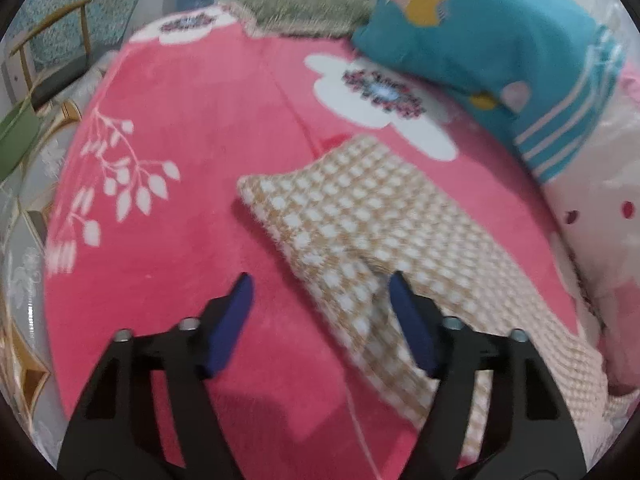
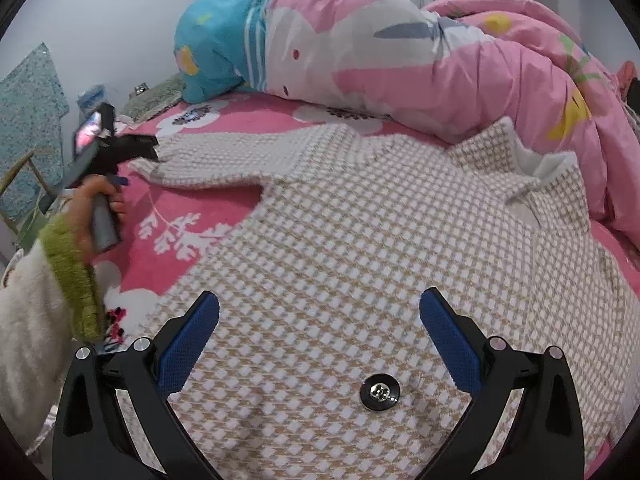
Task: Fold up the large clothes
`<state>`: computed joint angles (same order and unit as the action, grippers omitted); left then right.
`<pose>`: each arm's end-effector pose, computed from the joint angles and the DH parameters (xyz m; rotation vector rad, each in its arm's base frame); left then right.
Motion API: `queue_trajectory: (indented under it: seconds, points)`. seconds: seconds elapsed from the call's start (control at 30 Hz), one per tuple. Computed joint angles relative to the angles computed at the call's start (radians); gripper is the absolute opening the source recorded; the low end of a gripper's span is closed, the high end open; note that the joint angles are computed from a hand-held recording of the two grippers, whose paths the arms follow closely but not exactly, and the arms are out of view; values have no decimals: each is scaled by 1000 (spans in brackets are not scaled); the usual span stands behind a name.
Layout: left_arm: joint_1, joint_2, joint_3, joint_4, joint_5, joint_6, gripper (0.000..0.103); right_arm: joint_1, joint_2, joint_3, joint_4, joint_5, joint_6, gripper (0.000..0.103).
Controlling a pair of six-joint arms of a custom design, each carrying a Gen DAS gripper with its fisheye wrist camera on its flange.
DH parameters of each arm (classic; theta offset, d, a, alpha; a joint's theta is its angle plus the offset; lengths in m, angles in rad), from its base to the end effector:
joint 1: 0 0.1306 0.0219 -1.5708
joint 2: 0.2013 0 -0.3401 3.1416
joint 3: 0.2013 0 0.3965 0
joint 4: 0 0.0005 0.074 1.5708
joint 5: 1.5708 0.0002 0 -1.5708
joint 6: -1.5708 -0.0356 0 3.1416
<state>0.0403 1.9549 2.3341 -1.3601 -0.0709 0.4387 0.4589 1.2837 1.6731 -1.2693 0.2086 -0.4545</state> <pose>0.6383 0.0278 0.4697 -0.6314 2.4698 -0.0647 0.3879 0.1829 0.5360 0.0862 2.4295 0.1573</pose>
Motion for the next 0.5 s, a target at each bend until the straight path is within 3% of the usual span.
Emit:
queue_trajectory:
  seconds: [0.07, 0.2, 0.23, 0.37, 0.5]
  points:
    - [-1, 3, -16, 22, -12, -7, 55, 3, -1, 2, 6, -2, 6, 98]
    - [-36, -18, -49, 76, -89, -86, 23, 13, -25, -29, 21, 18, 10, 98]
    - [-42, -22, -51, 86, -106, -102, 19, 17, -30, -34, 23, 24, 8, 98]
    - [-63, -48, -51, 120, -133, -160, 14, 28, -66, -54, 20, 58, -3, 98]
    - [-113, -146, -105, 211, -131, -235, 12, 22, -124, -88, 7, 84, -31, 98]
